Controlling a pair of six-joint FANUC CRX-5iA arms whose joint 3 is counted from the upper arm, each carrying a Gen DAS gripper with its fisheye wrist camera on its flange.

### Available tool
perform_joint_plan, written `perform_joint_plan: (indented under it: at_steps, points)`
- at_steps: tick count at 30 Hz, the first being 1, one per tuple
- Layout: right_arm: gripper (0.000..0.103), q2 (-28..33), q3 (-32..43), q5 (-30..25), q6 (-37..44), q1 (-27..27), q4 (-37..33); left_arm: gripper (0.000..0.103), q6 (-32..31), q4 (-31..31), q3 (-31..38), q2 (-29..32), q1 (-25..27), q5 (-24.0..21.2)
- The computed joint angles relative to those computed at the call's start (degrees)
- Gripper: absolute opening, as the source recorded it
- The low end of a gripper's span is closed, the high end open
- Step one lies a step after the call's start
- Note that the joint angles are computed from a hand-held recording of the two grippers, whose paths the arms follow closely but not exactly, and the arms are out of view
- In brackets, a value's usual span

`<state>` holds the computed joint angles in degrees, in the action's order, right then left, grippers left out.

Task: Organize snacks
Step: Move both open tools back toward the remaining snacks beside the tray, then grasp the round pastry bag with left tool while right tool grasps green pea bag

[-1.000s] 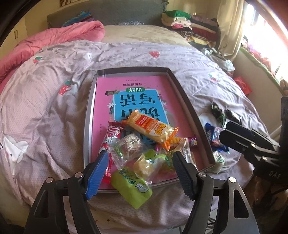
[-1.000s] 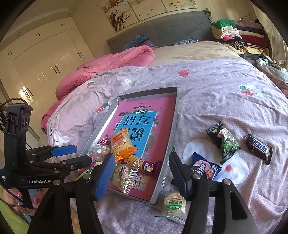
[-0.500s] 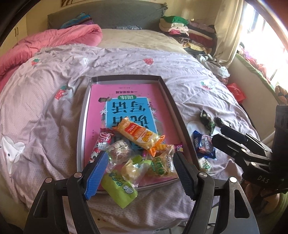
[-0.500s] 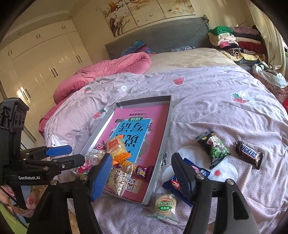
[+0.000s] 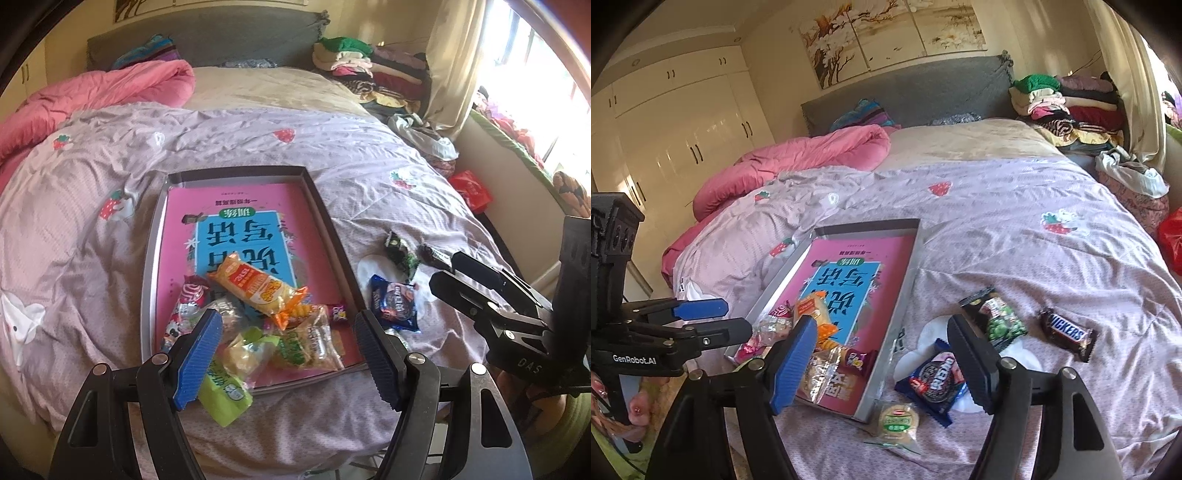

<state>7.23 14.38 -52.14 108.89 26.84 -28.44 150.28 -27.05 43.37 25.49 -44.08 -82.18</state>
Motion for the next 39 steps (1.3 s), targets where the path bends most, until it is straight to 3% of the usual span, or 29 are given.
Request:
perform_joint_plan:
  at_steps: [20,39]
  points:
    - [0.074,0.19,0.76,2.66,-2.81,-3.98,0.94,0.076,-5.59,1.89,8.31,5.22,-0.94,-1.14]
    - [0.074,1.70,2.17,0.94,-4.38,-6.31,1.31,0.076,-20.98,12.28,23.56,18.24,-0.65,-5.00]
